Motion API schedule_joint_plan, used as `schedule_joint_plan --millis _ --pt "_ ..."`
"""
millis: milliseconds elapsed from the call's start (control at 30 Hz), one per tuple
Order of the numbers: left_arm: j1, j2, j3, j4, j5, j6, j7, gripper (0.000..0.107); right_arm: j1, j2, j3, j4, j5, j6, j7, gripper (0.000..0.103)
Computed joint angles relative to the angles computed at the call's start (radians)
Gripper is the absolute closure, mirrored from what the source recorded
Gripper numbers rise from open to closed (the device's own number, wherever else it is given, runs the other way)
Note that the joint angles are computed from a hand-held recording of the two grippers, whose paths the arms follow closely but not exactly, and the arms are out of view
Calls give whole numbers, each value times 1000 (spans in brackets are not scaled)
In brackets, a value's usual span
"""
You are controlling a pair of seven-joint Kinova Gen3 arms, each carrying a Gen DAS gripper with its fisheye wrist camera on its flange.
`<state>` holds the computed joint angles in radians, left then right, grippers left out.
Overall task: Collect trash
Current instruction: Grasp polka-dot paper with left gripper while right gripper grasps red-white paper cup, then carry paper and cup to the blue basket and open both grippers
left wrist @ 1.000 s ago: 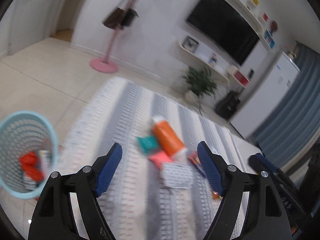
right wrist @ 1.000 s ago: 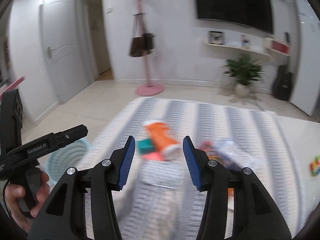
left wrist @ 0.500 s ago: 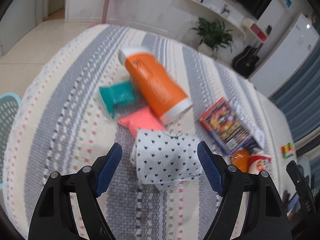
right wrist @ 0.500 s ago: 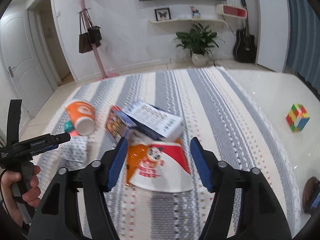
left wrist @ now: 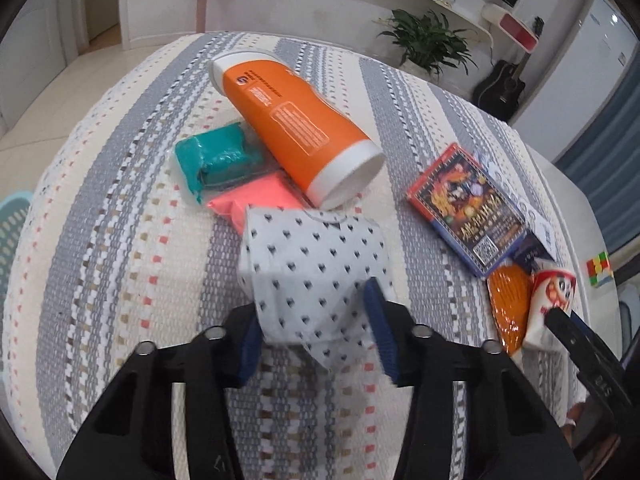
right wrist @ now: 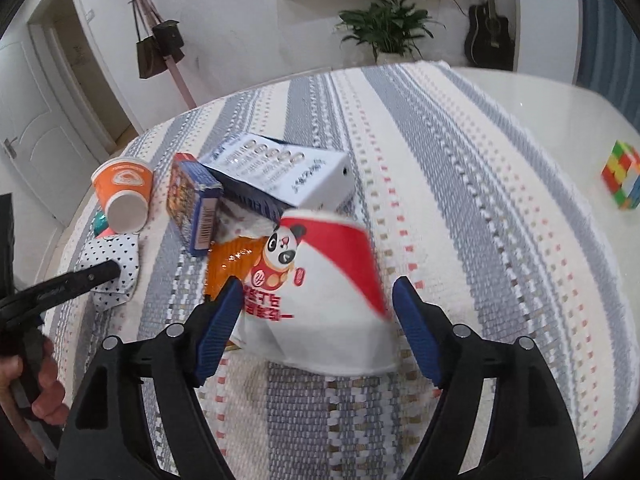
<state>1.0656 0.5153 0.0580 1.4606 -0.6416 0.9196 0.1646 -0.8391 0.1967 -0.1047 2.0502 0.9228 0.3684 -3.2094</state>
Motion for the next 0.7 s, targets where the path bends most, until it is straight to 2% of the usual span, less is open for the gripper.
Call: schedule_joint_plan --millis 100,167,233,300,400,567,700 --pt "4 -2 4 -9 2 4 -7 80 19 -7 7 17 -20 -55 9 29" --pt "9 -17 1 11 -7 -24 9 88 28 -14 5 21 -53 -68 41 29" --pt "17 -30 -3 26 -25 -43 27 96 13 -24 12 27 -39 -67 35 32" --pt "28 -39 -3 29 -43 -40 38 98 -13 -43 26 45 25 -78 -15 50" --pt "43 -58 0 51 -74 -52 74 99 -11 -62 -11 39 56 -44 -22 64" --pt "63 -84 8 76 -137 -61 122 99 -15 -74 -81 7 91 43 -22 71" --pt "79 -98 22 79 -190 -34 155 99 -37 -57 -134 -57 75 139 54 75"
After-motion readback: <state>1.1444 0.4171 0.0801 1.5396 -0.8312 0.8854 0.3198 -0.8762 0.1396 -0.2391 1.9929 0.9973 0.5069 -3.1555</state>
